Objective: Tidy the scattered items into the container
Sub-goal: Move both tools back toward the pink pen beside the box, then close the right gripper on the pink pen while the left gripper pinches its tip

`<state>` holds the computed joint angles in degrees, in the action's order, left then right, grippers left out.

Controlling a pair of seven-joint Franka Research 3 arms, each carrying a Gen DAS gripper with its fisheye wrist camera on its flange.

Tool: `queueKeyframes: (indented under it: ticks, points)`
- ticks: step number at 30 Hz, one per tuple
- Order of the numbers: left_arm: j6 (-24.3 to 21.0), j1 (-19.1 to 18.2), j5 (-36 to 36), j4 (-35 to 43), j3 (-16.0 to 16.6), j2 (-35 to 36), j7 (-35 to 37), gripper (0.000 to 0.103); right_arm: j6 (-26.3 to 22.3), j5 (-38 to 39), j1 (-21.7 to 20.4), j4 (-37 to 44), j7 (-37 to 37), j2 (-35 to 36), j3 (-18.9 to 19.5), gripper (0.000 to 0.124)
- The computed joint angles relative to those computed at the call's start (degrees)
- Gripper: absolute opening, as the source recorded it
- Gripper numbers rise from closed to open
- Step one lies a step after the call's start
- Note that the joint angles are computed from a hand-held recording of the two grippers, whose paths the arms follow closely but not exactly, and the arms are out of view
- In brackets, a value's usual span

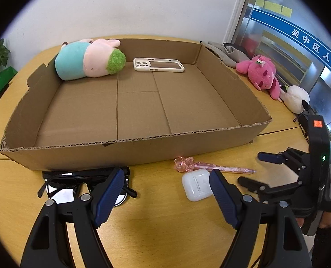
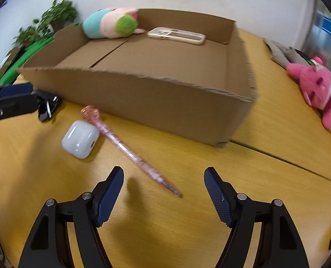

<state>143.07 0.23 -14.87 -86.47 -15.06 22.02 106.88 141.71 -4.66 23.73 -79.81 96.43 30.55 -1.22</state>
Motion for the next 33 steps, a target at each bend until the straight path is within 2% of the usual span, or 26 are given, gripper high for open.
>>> queueKeyframes:
  ticks: [2,6,11,17,19,23,30,32,33]
  points:
    - [-0.34,-0.11,0.15,0.07,0.05,0.16,-0.31,0.079,-0.90,1.40,-0.93,1.43,-3.40,1.26,1.49,0.070]
    - [-0.54,-0.16,-0.17,-0.34,-0.28,-0.04,-0.03,0.079,-1.80,4.26,-1.96,2.86,-8.67,1.84,3.00,0.042]
    - [-1.52,-0.23,-0.99,0.02,-0.62,0.19,0.55,0.079,-4.15,5.30,-0.96,1.63,-9.47,0.26,2.59,0.023]
    - [-8.35,-0.36,-3.00,2.82,-1.46,1.81,0.36,0.078,-3.79,0.74,2.66,-6.45,2.14,-5.59,0.13,0.015]
    - [-11.13,-0.60,-4.28,4.35,-1.97,2.68,0.55,0.077,-0.91,0.38,2.71,-11.29,6.75,-8.51,0.24,0.014]
    - [-16.24,-1.73,-6.70,7.94,-3.22,5.00,1.40,0.077,6.15,4.86,0.26,-20.36,13.36,-13.79,1.72,0.011]
    - [-23.89,-7.68,-2.92,20.44,-2.94,13.70,-3.14,0.077,9.10,6.25,-1.50,-25.73,14.31,-17.23,3.44,0.011]
    - [-25.49,-9.62,-0.20,24.20,-2.15,16.29,-5.27,0.073,10.13,6.55,-1.65,-27.43,14.47,-18.25,3.74,0.011]
    - [-26.54,-10.17,0.61,25.99,-2.03,17.53,-6.15,0.067,10.54,6.89,-1.82,-28.15,14.24,-18.72,3.94,0.011]
